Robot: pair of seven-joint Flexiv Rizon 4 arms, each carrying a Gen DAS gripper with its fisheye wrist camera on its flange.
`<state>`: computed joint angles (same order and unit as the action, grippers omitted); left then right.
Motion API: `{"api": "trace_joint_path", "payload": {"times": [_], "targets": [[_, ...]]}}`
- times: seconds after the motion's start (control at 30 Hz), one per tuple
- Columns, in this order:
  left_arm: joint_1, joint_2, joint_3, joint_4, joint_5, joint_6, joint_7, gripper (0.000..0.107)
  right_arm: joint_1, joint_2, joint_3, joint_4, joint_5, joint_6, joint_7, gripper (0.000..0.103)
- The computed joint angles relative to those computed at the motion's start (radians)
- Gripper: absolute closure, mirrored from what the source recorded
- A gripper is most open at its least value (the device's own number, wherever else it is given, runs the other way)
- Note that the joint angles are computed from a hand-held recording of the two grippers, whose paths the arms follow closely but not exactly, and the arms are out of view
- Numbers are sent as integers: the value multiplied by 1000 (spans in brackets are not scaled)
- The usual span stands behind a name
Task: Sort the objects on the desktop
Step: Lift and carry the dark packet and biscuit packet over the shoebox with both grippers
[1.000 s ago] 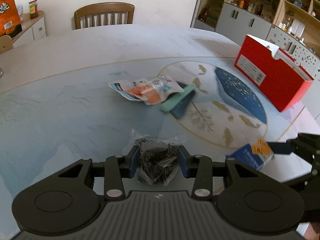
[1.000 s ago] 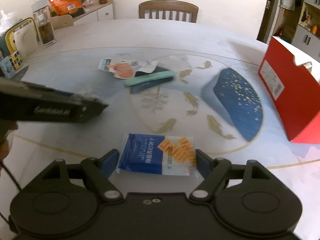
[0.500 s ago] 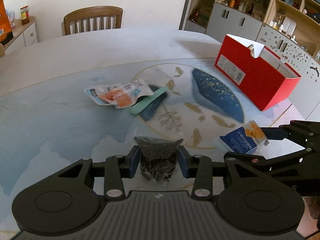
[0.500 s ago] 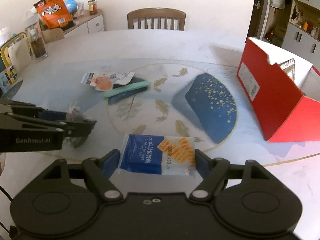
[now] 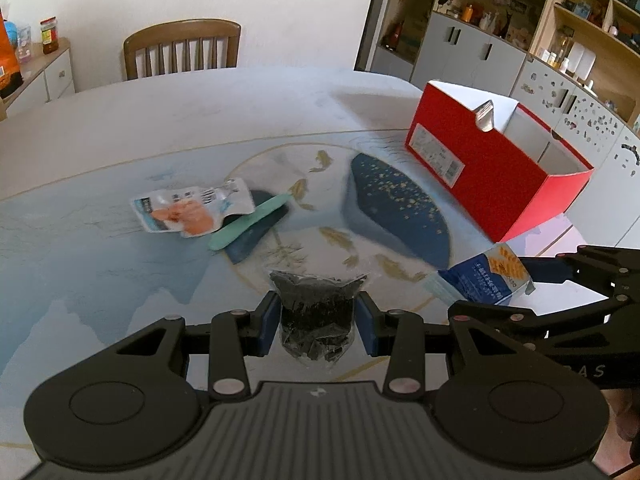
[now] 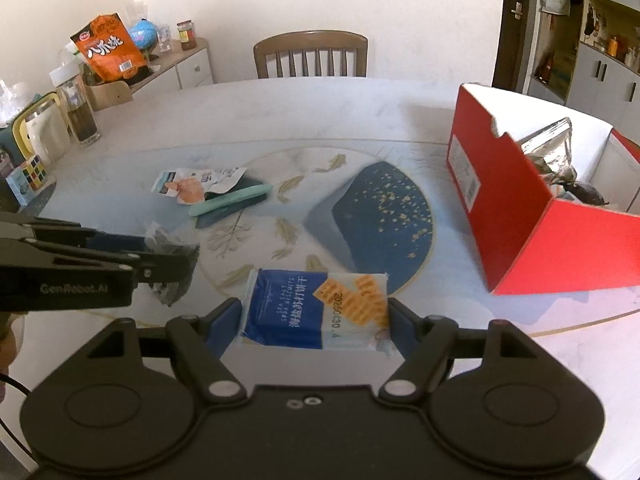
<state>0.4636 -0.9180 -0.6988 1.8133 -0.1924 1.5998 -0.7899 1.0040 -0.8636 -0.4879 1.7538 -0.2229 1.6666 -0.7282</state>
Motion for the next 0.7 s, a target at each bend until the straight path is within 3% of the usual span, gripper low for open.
{"api": "trace_joint_path", "payload": {"times": [0.7], "targets": [[-157,18,-1,-88,18,34,-90,67,-110,101,20,88,97,104,-200,27]]}}
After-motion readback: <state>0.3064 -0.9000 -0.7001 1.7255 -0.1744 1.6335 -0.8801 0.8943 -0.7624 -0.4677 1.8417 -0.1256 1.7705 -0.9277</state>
